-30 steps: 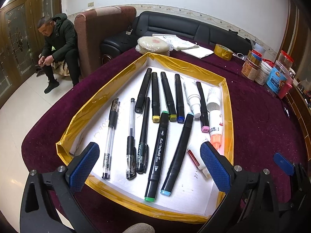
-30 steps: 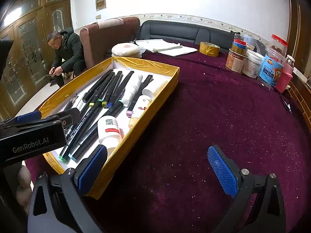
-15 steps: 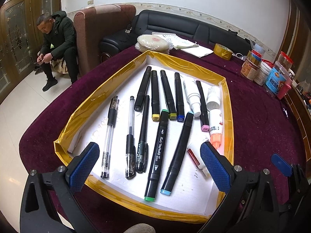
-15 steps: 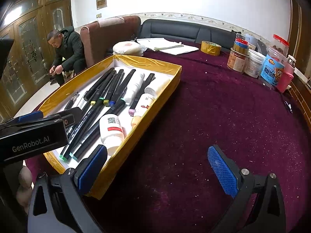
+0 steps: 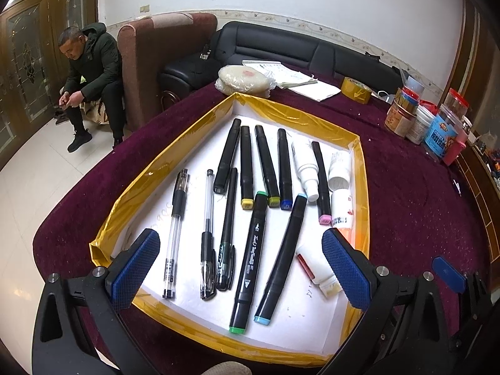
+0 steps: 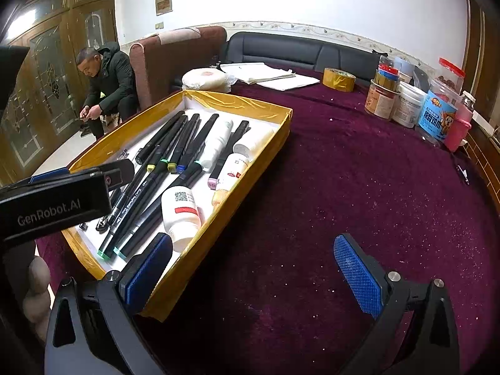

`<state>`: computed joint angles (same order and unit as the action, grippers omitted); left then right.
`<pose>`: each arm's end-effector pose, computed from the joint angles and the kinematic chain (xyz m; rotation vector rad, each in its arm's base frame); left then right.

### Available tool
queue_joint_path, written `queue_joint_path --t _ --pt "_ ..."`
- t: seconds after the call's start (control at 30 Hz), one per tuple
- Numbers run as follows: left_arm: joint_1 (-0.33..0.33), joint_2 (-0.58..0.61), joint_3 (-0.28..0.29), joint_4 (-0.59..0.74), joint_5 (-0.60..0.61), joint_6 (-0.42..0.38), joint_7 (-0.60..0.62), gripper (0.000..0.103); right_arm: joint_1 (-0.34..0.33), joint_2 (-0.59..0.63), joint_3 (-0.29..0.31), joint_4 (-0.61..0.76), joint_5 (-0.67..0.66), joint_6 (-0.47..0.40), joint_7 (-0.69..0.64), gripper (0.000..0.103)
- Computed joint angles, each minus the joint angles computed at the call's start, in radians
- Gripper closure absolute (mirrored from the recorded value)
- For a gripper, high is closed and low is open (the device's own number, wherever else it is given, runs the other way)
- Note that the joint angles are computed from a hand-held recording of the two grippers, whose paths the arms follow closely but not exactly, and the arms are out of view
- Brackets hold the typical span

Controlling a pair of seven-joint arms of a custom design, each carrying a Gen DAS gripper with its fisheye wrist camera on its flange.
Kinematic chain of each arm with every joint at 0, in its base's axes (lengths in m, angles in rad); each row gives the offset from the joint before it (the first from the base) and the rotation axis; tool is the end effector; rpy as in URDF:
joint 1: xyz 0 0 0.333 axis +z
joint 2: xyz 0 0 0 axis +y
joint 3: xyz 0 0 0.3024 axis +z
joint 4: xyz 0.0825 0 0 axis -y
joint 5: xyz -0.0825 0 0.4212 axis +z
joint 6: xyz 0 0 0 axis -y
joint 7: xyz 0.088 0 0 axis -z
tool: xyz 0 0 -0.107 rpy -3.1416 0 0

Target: Organize rigid objects

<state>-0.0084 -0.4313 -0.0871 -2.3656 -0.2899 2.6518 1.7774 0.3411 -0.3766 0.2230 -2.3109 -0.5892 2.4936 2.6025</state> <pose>0.5062 -0.0443 0.5451 -1.7471 1.9361 -0.8377 0.4349 0.2877 0.5217 -1.7119 1.8560 -0.7271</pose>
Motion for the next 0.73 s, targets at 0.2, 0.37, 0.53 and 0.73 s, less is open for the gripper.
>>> queue_joint_path --t 0.2,0.37,0.53,0.73 --pt "0.01 0.004 -0.007 0.005 0.018 0.01 -0.023 0.0 -0.001 -0.009 -0.002 -0.004 0.005 0.005 -0.004 0.001" --pt "0.018 0.009 -0.01 0.013 0.032 0.003 -0.041 0.0 0.0 -0.014 -0.005 -0.007 0.014 0.011 -0.015 0.001" --pt "0.024 -0.004 -0.016 0.001 0.054 0.018 -0.053 0.0 0.001 -0.023 -0.007 -0.015 0.024 0.024 -0.031 0.001" --pt "0.011 -0.025 -0.016 -0.005 0.053 0.019 -0.042 0.0 0.004 -0.059 -0.035 -0.048 0.091 0.049 -0.06 0.001"
